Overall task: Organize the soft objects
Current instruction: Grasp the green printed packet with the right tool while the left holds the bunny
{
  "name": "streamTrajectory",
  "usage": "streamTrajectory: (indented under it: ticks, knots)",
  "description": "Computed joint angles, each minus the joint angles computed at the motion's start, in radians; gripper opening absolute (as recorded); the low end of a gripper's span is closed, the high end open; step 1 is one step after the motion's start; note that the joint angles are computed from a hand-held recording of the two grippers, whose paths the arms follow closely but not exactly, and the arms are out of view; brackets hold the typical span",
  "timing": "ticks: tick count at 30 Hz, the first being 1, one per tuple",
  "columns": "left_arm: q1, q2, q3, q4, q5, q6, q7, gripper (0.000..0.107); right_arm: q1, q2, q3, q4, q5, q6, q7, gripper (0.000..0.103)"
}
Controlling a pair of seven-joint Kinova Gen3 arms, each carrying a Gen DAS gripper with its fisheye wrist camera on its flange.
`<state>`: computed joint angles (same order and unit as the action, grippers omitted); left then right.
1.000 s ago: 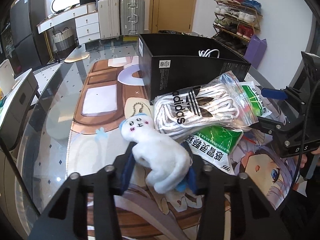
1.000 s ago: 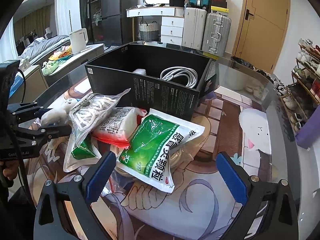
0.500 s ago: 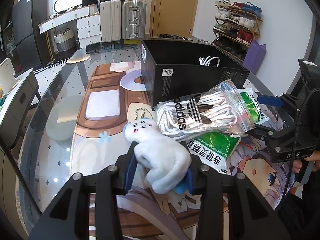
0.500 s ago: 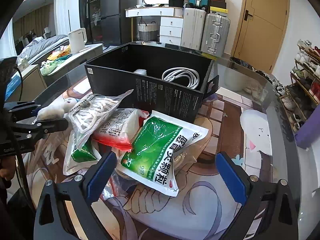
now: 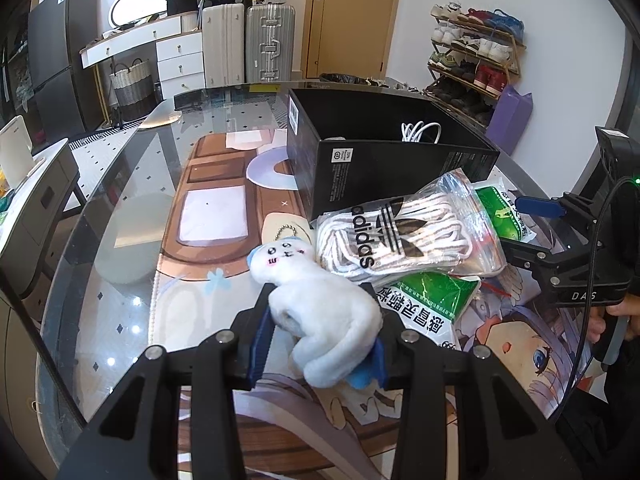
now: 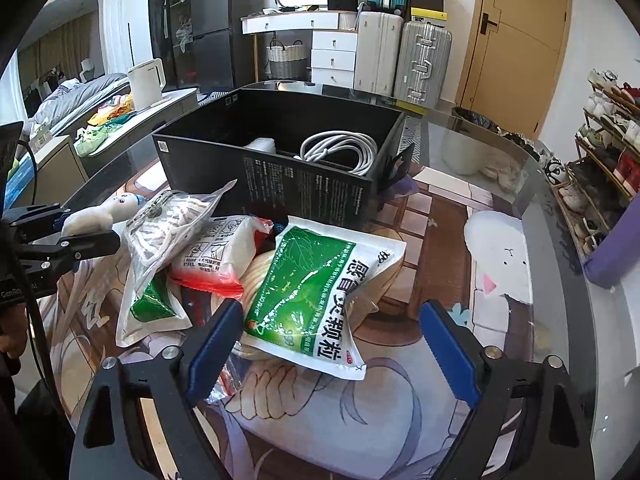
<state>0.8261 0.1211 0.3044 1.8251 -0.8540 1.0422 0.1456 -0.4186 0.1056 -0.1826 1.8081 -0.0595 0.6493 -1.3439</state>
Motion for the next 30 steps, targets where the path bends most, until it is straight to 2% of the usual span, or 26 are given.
streamTrajectory:
  ticks: [5,11,23,30]
  knots:
    - [0.001,-0.002,0.0,0.002,-0.003,0.001,0.001,0.039,-0.013,0.0,-0.003,0.009,0.013,-0.02,-0.024,0.072]
    - [0.0,-0.005,0.003,0.001,-0.004,0.005,0.001,0.039,-0.005,0.002,-0.005,0.0,-0.013,-0.008,0.002,0.054]
    - [0.002,-0.015,0.01,-0.002,-0.017,0.023,0.01,0.039,0.029,-0.009,0.003,-0.003,-0.072,0.0,0.074,0.044]
    - [0.004,-0.023,0.019,-0.001,-0.034,0.04,0.024,0.039,0.048,-0.027,0.006,-0.001,-0.114,0.0,0.118,0.043]
